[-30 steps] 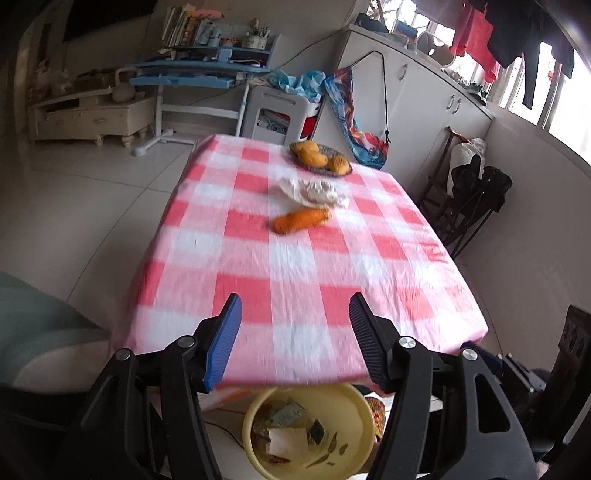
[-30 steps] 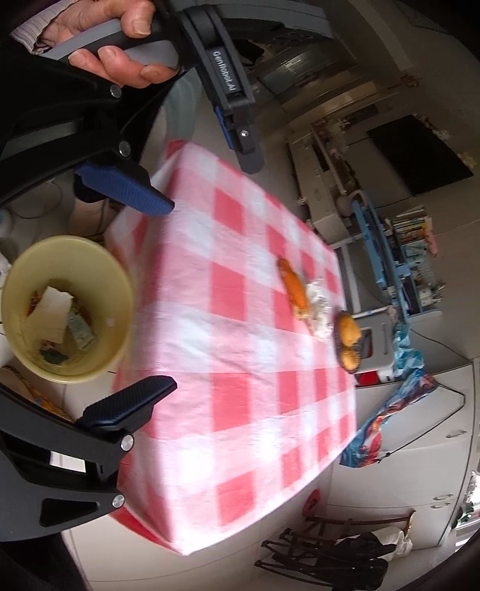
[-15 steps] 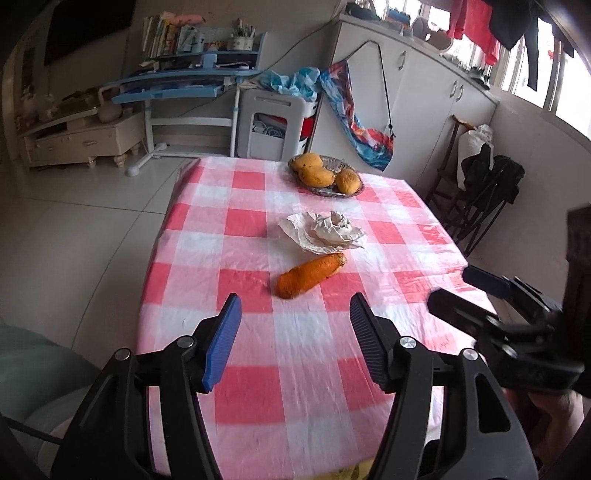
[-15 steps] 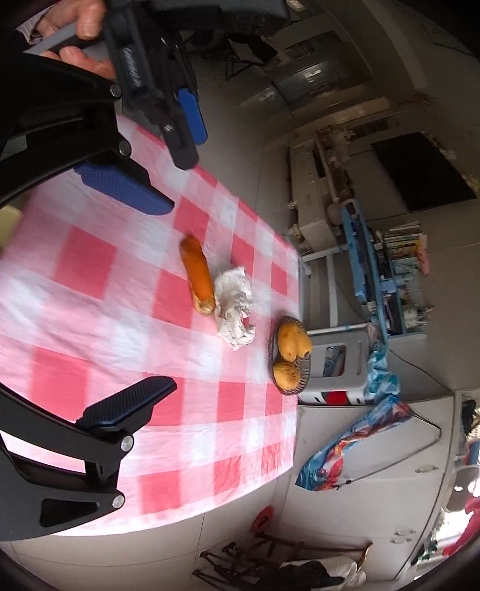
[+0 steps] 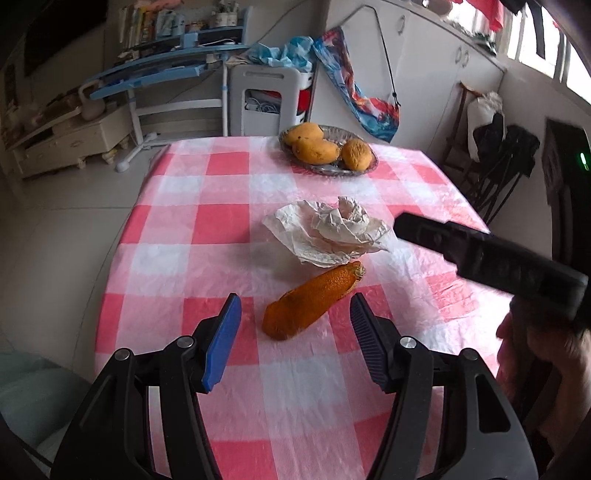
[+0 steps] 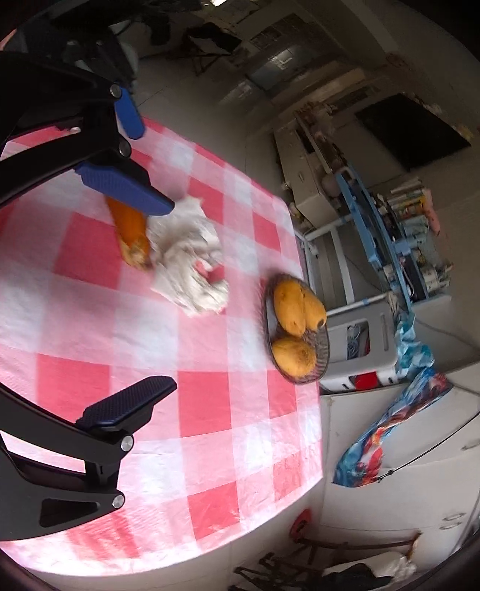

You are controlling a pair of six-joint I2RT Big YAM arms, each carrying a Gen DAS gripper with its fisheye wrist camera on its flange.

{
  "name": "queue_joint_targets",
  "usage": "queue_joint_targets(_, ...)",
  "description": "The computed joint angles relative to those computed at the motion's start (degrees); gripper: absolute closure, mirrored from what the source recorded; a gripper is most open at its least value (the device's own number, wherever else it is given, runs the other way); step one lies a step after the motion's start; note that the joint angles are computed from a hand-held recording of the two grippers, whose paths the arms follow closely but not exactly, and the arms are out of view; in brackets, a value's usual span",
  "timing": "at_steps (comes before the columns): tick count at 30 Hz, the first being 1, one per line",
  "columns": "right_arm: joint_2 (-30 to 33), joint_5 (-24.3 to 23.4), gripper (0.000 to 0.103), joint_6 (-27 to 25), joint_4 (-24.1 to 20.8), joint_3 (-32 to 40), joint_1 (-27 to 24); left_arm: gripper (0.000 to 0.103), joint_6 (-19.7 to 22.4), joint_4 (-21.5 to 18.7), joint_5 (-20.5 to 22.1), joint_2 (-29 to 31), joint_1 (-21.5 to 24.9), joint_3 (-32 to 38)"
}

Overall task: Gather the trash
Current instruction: 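Grasp the long orange peel with the left tool while the right tool grasps the white wrap, then lift the orange peel with the left tool while the right tool lifts the white wrap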

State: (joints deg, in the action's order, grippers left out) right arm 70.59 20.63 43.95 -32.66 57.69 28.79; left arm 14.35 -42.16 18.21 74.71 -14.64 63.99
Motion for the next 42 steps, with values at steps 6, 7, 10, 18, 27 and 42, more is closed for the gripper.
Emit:
queue_joint_targets(6,2.45,-4.70,0.018,-1.78,1.80,0.74,-2.57,0.044,1.20,0.37,-2.69,3.91,-2.24,1.56)
queue_joint_targets(7,2.83,-5.21,0.018,-1.92,2.00,0.88,-2.76,0.044,1.29,0.47,-3.00,4.52,-2.55,1.90)
queue_joint_targets(10,3.93,-7.13,0.018,-2.20,2.69,1.23,-3.80,0.043,1.53,0.77,-3.60,5.68,-3.21,2.56)
queue_joint_targets(18,6.74,-10.39,0.019,-3.44,3.43,2.54,-5.25,0.039,1.56,0.47,-3.97,8.21,-4.43,4.06)
queue_joint_targets(27,8.74,-9.69,0.055,-7.72,1.36,4.60,-4.46,0.070,5.64,0.58,-5.08,5.86,-5.95,1.85)
queue_joint_targets(42,2.52,-4.75,0.069,-8.81,0.08,2.93,-3.22,0.081,2.10,-3.57,-1.94,1.71,-3.28,1.15)
